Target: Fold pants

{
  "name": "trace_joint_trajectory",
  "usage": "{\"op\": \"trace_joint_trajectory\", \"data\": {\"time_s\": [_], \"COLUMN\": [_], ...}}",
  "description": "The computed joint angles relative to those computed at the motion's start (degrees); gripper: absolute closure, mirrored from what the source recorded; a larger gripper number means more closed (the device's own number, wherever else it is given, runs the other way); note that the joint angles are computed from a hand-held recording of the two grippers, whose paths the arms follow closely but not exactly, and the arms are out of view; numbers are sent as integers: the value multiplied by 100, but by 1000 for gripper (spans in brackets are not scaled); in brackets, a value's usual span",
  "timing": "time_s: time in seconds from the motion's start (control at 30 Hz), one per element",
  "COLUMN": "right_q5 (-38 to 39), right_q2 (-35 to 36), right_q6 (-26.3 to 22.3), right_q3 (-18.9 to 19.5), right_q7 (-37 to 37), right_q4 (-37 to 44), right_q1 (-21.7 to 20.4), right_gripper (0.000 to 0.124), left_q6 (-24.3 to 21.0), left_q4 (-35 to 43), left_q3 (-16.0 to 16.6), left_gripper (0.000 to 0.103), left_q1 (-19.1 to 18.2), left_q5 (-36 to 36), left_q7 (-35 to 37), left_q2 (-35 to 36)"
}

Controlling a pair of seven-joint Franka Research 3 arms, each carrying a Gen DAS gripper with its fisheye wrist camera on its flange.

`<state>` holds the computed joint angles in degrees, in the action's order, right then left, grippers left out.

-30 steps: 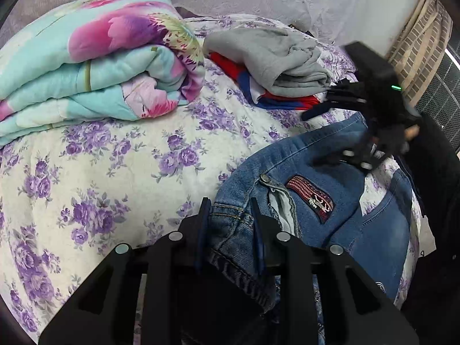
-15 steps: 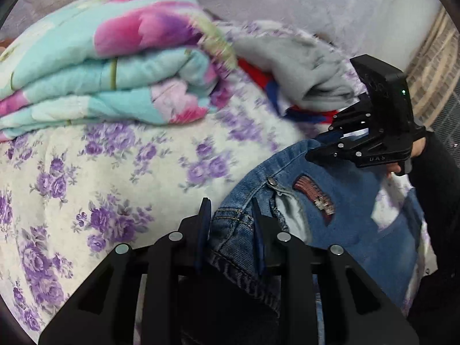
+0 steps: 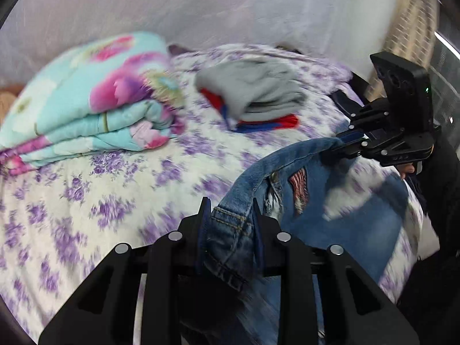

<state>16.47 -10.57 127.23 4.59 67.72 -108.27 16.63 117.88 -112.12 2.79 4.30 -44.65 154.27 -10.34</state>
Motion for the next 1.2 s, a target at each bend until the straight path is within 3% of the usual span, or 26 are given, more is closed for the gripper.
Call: {"op": "trace_joint_trajectory", "data": {"time_s": [0.17,0.27,0.43,0.57,0.6,0.67,0.77,0.87,0.97,1.03,1.07,1.13,1.17,1.2], "right_q5": [-248,-190,-319,-142,-95,-64,-155,-212,-272,-278,-283,-289,-276,-187], "right_q2": [-1784,-2442,-2303,-2192,-2199,-2242,-2269,-2314,-2480,-2577,-2620,-2796,-2869,-2926], "right_q6": [302,262,602,1201,1228,1317,1411,1449,1447,1474,1462,1325,1181,1024], "right_q3": [458,724,1076,916,847,789,815,840,869,857,851,850,833,755], "right_q7": [824,1397,2182,2642,2671,2697,2751,2828,2883,2889,2895,2968,3010,2991], "right_q4": [-1713,-2469,-3155,-3499,-3513,-3580,-3646,-3670,-3778,-3857,-3881,-3924,-3898,-3846], "right_q1": [207,348,518,703,754,825,851,884,930,959,965,963,965,1023], "right_gripper": [112,111,111,111,111,111,111,109,108,107,106,105,103,95], "left_q6": [-212,-372,-640,-606,-603,-938,-1123,-935,-487,-294,-108,10,68,220], "left_q4": [-1485,-2066,-2424,-2868,-2937,-2938,-2956,-2941,-2949,-3020,-3111,-3186,-3277,-3405], "left_q3": [329,590,913,969,1013,1268,1471,1389,979,815,652,410,238,130], "left_gripper": [78,79,79,77,75,47,45,39,37,41,49,84,96,98], "left_q1": [-78,-162,-250,-155,-158,-162,-83,-89,-161,-310,-360,-407,-380,-366], "left_q5": [259,558,780,802,827,868,755,303,-59,-142,-118,177,424,607], "left_q7": [520,630,578,911,977,1083,1068,466,-771,-1300,-1563,-2087,-2431,-2606], "left_q2": [-1646,-2142,-1993,-2530,-2659,-2869,-3200,-3408,-3407,-3351,-3311,-3108,-2976,-2990]}}
